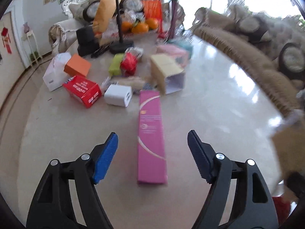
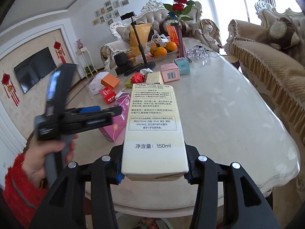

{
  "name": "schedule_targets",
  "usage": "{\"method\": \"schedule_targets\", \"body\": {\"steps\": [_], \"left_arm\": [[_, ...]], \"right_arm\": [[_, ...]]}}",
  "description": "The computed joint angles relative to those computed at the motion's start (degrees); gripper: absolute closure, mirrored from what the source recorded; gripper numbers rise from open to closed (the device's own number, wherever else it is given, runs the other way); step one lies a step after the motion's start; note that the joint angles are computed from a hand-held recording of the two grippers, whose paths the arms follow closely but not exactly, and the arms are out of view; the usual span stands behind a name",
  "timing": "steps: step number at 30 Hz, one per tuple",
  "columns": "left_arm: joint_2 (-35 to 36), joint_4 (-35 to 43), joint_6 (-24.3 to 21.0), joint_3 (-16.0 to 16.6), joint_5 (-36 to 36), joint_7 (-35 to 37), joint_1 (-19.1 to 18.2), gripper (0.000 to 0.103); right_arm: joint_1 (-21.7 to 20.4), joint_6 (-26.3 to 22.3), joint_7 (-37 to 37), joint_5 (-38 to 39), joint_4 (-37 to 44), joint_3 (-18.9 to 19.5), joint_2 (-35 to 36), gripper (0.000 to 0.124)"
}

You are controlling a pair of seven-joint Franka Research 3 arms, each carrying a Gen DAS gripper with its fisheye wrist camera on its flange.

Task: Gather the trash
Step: 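Grasp the cream box with the right gripper while the left grasps the pink box, then carry both boxes over the wastebasket and open both grippers to drop them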

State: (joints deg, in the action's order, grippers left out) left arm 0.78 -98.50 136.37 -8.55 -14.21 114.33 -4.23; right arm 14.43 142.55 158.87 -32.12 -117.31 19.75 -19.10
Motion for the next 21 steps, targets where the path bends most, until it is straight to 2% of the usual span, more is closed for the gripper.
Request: {"method": "schedule_targets", "body": {"steps": [2, 4, 6, 10, 12, 15, 18, 21], "left_arm": [[2.8, 2.7, -2.6, -0.1, 3.1, -2.7, -0.1, 0.071], [4.3, 4.2, -4.8, -0.3, 3.2, -3.5, 0.3, 0.075], [4.0, 4.1, -5.3, -0.5, 1.2, -2.2, 1.0, 0.076], [-3.5, -2.4, -2.0, 0.8, -12.4, 7.4, 2.9, 0.076], [-7.8, -5.4, -2.9, 3.1, -18.8, 13.1, 2.5, 0.076], [-18.7, -13.4, -8.2, 9.2, -27.1, 25.3, 1.4, 0.076], [-28.0, -21.1, -13.0, 14.2, -27.3, 31.0, 0.4, 0.076], [-37.9, -30.5, -19.5, 18.2, -21.8, 33.1, 1.4, 0.076]], "right_arm": [[0.0, 0.6, 0.2, 0.1, -0.8, -0.1, -0.6, 0.08], [-0.1, 0.9, 0.5, 0.2, -1.4, 0.0, -1.1, 0.079], [-0.4, 0.9, 0.7, 0.2, -1.5, 0.3, -1.3, 0.079], [-0.6, 1.8, 1.7, 0.7, -2.9, 0.7, -2.6, 0.079], [-0.6, 2.9, 2.8, 0.7, -4.2, 1.5, -4.2, 0.079], [0.4, 5.8, 3.0, 2.7, -7.3, 2.9, -8.0, 0.079], [1.7, 7.1, 2.1, 5.8, -9.8, 5.2, -11.3, 0.079], [4.4, 7.1, 1.5, 11.4, -12.4, 7.3, -13.3, 0.079]]}}
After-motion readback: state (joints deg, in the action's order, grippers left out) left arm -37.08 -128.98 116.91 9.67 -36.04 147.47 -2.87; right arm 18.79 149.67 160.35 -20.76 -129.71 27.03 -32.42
